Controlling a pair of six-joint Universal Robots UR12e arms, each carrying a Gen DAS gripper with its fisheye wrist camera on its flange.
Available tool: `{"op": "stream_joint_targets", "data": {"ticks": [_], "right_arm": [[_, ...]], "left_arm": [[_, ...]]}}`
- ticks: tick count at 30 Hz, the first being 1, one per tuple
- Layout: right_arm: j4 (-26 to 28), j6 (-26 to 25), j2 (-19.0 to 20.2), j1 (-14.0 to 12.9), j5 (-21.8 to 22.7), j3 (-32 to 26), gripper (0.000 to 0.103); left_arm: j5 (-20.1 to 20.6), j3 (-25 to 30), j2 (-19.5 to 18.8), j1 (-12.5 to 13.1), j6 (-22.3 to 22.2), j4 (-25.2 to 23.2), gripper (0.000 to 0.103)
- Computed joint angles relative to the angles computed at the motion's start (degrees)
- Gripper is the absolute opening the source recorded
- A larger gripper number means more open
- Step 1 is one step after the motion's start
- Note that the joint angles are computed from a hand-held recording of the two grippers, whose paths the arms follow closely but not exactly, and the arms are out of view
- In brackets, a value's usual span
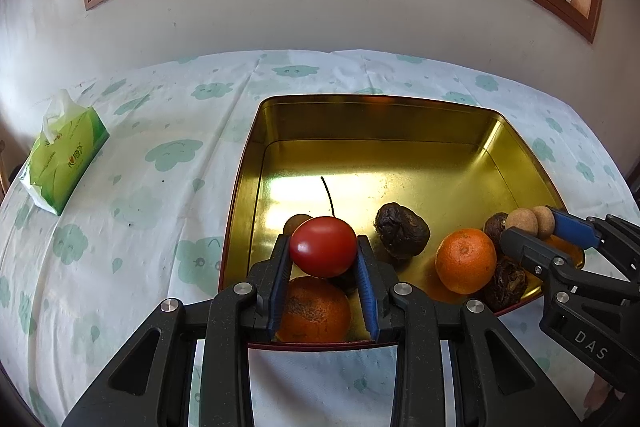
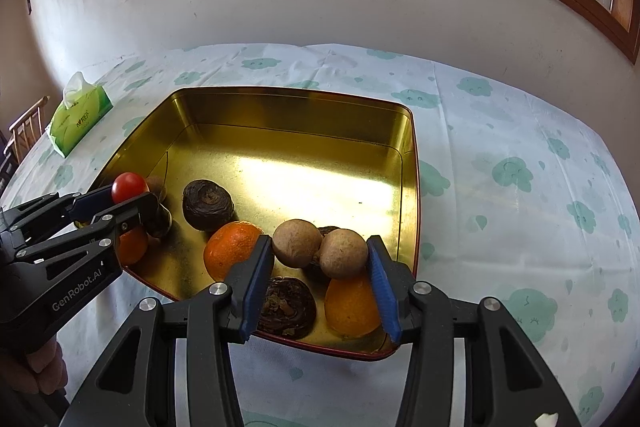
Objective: Organize fruits
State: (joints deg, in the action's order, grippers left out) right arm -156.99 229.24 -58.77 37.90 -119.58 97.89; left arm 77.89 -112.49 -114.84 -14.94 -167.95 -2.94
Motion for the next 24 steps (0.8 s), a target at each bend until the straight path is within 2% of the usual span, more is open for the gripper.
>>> {"op": "stream_joint_targets", "data": {"ticks": [12, 14, 16, 24], "right_arm": [[0.8, 0.6, -0.3, 0.2, -0.2, 0.0, 0.048], [1.1, 0.8, -0.4, 0.4, -0.5, -0.1, 0.051], [1.7, 1.0, -0.5, 0.7, -1.5, -0.3, 0.059], [2.8, 2.6, -1.2, 2.0, -3.3, -0.1, 0.062]], "left_arm": [[1.2, -0.4, 0.8, -0.2, -0.4, -0.9, 0.036], [1.0, -0.8, 1.1, -0.1, -0.5, -0.5, 0.038], [0.8, -1.2, 1.5, 0.0, -0.4, -0.1, 0.039], [0.6, -3.6, 3.7, 0.6, -1.1, 1.7, 0.039]]}}
